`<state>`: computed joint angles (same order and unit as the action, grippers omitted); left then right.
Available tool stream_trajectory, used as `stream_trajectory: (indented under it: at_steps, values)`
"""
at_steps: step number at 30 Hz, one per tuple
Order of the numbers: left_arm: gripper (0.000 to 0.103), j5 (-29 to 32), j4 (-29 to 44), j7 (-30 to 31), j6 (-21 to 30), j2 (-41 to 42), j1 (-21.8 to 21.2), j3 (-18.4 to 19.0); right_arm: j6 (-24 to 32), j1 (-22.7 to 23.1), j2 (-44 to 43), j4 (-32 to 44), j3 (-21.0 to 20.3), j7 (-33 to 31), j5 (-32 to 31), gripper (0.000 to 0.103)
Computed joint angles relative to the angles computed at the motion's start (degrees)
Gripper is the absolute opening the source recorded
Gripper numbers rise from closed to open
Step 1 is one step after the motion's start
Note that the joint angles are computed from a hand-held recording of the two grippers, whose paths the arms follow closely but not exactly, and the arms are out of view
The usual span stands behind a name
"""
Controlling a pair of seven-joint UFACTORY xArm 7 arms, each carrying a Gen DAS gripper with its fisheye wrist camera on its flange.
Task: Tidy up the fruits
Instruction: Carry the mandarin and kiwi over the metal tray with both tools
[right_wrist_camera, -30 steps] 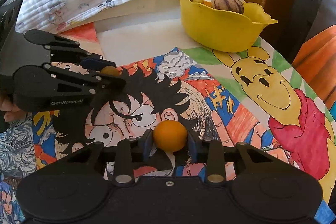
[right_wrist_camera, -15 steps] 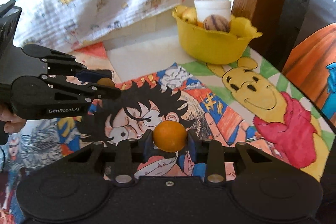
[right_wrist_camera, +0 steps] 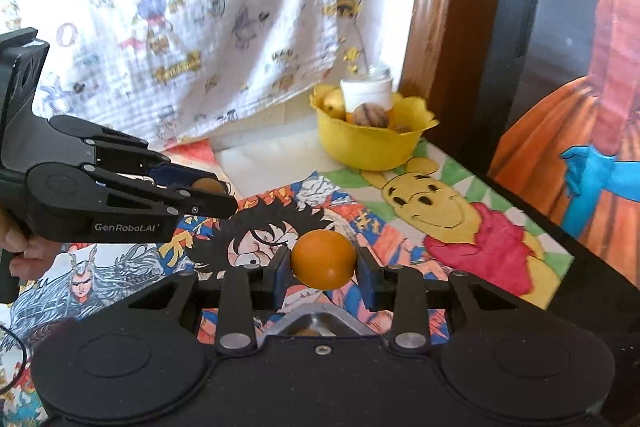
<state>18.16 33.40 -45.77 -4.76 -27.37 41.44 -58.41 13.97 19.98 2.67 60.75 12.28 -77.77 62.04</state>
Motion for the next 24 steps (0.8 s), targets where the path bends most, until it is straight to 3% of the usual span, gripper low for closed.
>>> stream_trajectory:
  at_steps: [5,13,24]
  values:
    - [0.029,-2.2,-0.5,-3.1,0.4,-2.6,-5.5,1.2,-0.2,0.9,-8.1,-7.1,-2.4,-8.5,9.6,0.037]
    - [0.029,-4.1,-2.6,-8.4,0.1,-6.0,-13.1,1.9,-1.1,4.2,-19.6,-18.4,-7.9,-17.4,18.3,0.037]
    - [0.029,-3.5,-2.8,-13.8,-0.1,-5.2,-14.2,-4.9,0.0,2.5,-25.2,-27.6,-10.6,-23.1,22.6,0.037]
